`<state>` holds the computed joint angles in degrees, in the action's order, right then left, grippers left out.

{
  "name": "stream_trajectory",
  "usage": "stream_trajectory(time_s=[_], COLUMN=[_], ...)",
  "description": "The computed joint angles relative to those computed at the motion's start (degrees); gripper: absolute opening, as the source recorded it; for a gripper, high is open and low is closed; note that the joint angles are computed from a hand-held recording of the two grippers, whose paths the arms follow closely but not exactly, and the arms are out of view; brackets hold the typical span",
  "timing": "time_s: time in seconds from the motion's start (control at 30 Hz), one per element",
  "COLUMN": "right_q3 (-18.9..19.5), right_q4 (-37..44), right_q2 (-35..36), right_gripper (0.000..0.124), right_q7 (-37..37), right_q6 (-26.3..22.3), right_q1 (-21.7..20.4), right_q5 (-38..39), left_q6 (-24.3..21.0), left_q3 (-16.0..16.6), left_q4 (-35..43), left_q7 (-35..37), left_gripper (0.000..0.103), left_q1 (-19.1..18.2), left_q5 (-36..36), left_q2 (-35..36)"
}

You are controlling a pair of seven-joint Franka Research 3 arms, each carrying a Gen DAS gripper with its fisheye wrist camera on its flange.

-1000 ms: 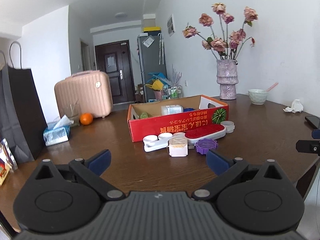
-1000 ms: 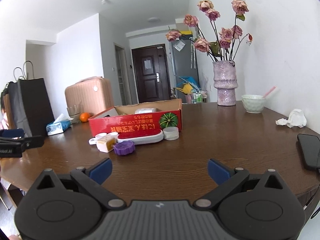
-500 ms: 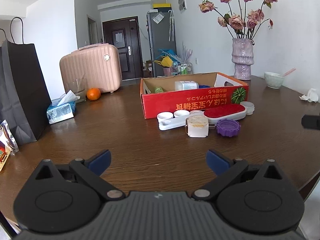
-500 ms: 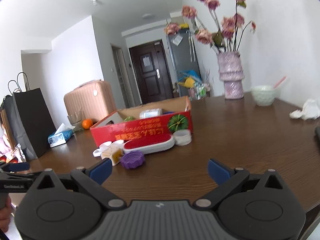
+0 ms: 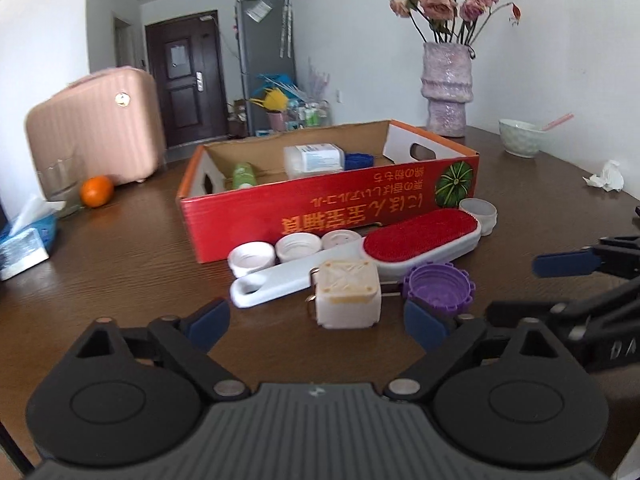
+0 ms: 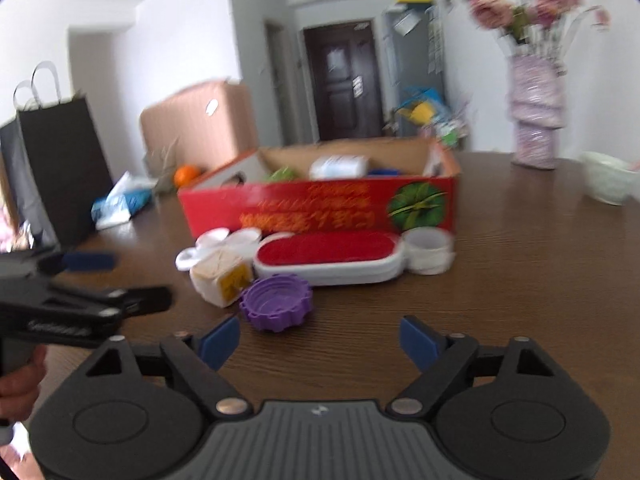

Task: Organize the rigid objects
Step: 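Grasp the beige cube with the left gripper while the right grasps the purple lid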

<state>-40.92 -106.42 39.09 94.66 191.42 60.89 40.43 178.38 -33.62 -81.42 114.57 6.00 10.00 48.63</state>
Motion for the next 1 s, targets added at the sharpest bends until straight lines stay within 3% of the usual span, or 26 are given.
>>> stream_trajectory(time_s=[0.07,0.2,0.27,0.33,0.4,0.5,0.57,0.67,0.83,1.0], right_q3=[4.84,12.23,15.11,20.75,22.57,20.24,21.40,19.35,10.30,3.03], right_q4=[3.13,8.56,10.62,11.82,12.43,11.16,9.13,3.92,-4.84,-11.21], right_q2=[-0.13,0.83,1.43,0.79,0.86,0.64,-0.91,-3.66,-7.54,-11.41], right_gripper=[0.083,0.077,0.071,0.054,0.053,0.052,0.052,0.052,0.052,0.052], right_q7=[-1.67,-2.41,-1.85,-2.20,-1.76,-0.29,-0.35,-0.23,-2.59,-10.33], right_q6=[-1.19,-3.21,-3.92,-4.36,-4.40,-3.63,-2.98,0.35,5.14,10.83], right_q1=[-5.48,-13.84,-17.10,-22.23,-23.94,-21.73,-22.19,-18.78,-6.40,5.92], right_q5=[-3.50,-9.44,-11.73,-14.30,-15.88,-16.63,-16.84,-14.38,-3.37,8.18], left_q6=[-5.46,-14.85,-18.46,-20.15,-18.85,-16.86,-14.77,-11.03,-2.89,6.05], left_q3=[-2.07,0.96,-1.56,-3.19,-2.79,-0.57,1.35,0.87,-5.62,-19.78], left_q4=[5.85,17.61,21.27,22.32,20.53,16.30,11.97,4.04,-9.42,-22.88], left_q7=[1.78,0.81,3.58,5.97,7.12,6.07,4.79,5.54,7.03,8.21], left_gripper=[0.090,0.070,0.064,0.049,0.049,0.048,0.048,0.048,0.048,0.048], left_q1=[-0.38,-5.43,-4.93,-4.33,-4.17,-4.20,-4.14,-1.73,6.27,20.87], left_q5=[-0.77,-4.92,-7.83,-10.31,-11.78,-14.20,-15.90,-17.82,-19.65,-18.41], left_q2=[3.55,8.36,10.69,11.48,10.51,7.36,4.14,-0.95,-8.37,-12.52])
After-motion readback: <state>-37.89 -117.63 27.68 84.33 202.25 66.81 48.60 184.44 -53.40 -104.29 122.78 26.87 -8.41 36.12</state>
